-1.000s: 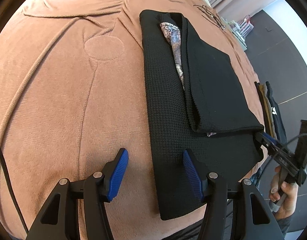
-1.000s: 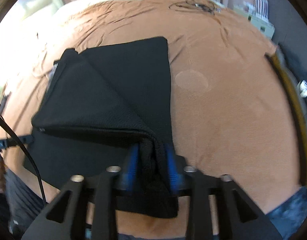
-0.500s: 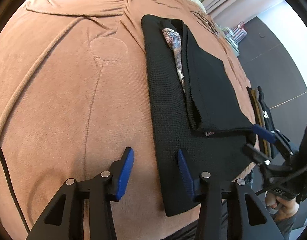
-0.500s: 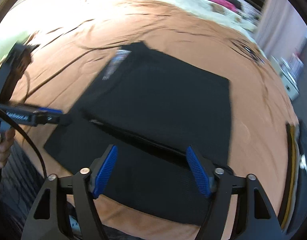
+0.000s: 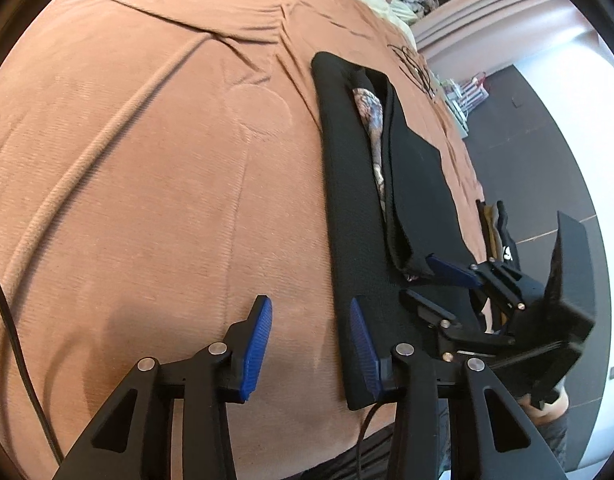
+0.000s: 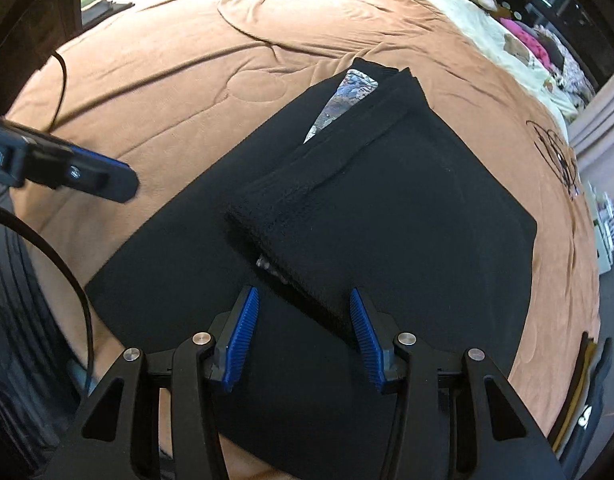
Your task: Fold small clothes
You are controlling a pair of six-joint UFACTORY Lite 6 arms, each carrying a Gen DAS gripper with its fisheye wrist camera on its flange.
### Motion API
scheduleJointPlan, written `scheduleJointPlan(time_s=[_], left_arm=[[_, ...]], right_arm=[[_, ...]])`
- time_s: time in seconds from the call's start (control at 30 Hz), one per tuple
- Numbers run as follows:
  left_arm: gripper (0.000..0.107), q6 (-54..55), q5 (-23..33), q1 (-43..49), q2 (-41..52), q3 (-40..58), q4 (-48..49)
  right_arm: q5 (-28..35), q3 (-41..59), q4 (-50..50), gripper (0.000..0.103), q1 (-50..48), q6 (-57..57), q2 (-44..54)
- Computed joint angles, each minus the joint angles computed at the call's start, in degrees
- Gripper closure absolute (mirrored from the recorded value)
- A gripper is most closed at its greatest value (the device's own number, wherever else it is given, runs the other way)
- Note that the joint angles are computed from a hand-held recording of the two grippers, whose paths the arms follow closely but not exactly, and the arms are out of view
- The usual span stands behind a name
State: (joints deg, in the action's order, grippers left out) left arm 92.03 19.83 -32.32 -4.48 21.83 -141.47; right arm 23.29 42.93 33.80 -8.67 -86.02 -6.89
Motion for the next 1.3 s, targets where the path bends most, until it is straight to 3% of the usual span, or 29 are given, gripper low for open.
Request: scheduleJointPlan(time_s=[0.03,0.1,0.17,0.27,0.77,1.07,1.3], left_arm=[[0.064,-0.2,0.2,0.3,-0.1,-0.1,0.2],[0.064,-0.5,0.5,0.8,0.0,-0.1,0.8],[0.064,-1.3,0.6,1.2,0.4,0.4,1.7],[0.064,-2.5,0.2,1.3,0.3,0.9,3.2],[0.064,-11.3,-2.7,2.3,3.7,8.4,12.6],[0.064,-24.8,-7.2,1.3,9.3,18.0,26.1],[0.064,-40.8,-9.5,0.7,14.0,24.2,42.1]], right_arm=[[-1.1,-0.1,0.0,0.058,0.8,0.2,0.3],[-2.7,-0.6,-0.8,0.069,2.5,1.3,0.0],[-4.7,-1.2,-2.3,0.086,4.7,3.2,-0.4],[-5.1,-1.7,-3.4,0.096,5.1,4.1,-1.7],[5.7,11.4,14.9,0.098,-7.0,-9.6,4.1],[11.4,27.8,21.3,0.098,-14.6,-10.5,18.6],[15.8,46.8,19.5,0.098,-17.9,-2.2,35.0]])
